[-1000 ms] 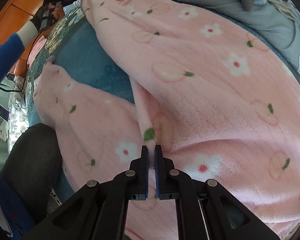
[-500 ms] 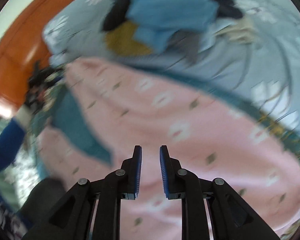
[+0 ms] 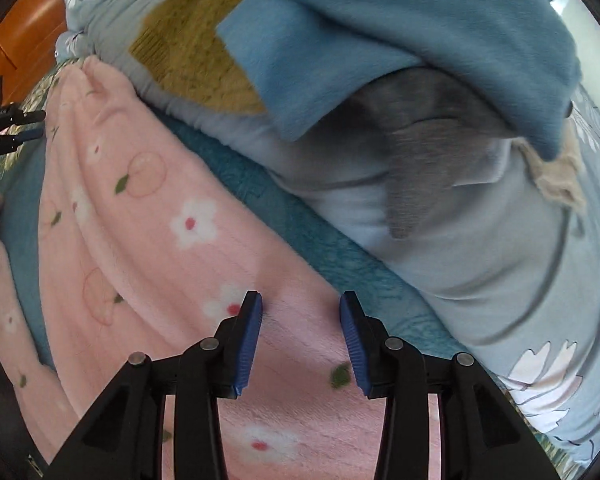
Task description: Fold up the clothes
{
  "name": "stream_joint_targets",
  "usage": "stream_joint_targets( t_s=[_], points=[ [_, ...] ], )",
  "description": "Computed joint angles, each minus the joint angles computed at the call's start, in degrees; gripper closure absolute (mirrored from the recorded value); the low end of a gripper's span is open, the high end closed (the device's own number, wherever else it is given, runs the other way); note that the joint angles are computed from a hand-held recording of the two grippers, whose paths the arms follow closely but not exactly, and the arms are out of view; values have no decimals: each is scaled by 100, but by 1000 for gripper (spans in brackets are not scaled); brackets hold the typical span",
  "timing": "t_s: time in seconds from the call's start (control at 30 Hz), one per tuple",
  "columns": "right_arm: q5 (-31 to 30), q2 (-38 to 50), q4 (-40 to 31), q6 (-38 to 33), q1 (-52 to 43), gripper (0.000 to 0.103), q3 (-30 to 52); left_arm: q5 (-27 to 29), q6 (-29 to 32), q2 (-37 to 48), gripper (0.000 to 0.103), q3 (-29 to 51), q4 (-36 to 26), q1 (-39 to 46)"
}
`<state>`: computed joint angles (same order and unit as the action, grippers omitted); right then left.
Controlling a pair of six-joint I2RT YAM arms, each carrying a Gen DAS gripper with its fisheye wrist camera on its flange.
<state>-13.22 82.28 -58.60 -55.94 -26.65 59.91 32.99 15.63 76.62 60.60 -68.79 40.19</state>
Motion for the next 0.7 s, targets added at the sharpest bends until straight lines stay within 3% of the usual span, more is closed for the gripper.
stream_joint_targets(
  t_s=[0.03,0.1,0.13,0.33,0.43,0.5,0.6,0.7],
  points=[
    [39,-31,43,7,20,67,-49,4,2,-22,45,-40,0,19],
    [52,-92,37,-39,38,92,-66,13,-3,-65,45,-124,6,57],
    [63,-137,34,-68,50,96,-67,27,-9,-93,45,-146,2,67],
    [-255,-138,-217,-139,-199,101,477,120,-48,-264,45,-262,-40,101],
    [-555,354,-30,626,-613,103,1369,163,-54,-367,45,-249,-91,33],
    [-361,676,243,1150,-715,103,1708,224,-118,-419,45,-279,-66,-19],
    [-370,1068,41,1403,-848,103,2074,232,-374,-353,45,-365,104,-194],
    [-593,934,-155,1228,-1012,103,2025,230,-720,-432,45,-526,472,-350]
  ],
)
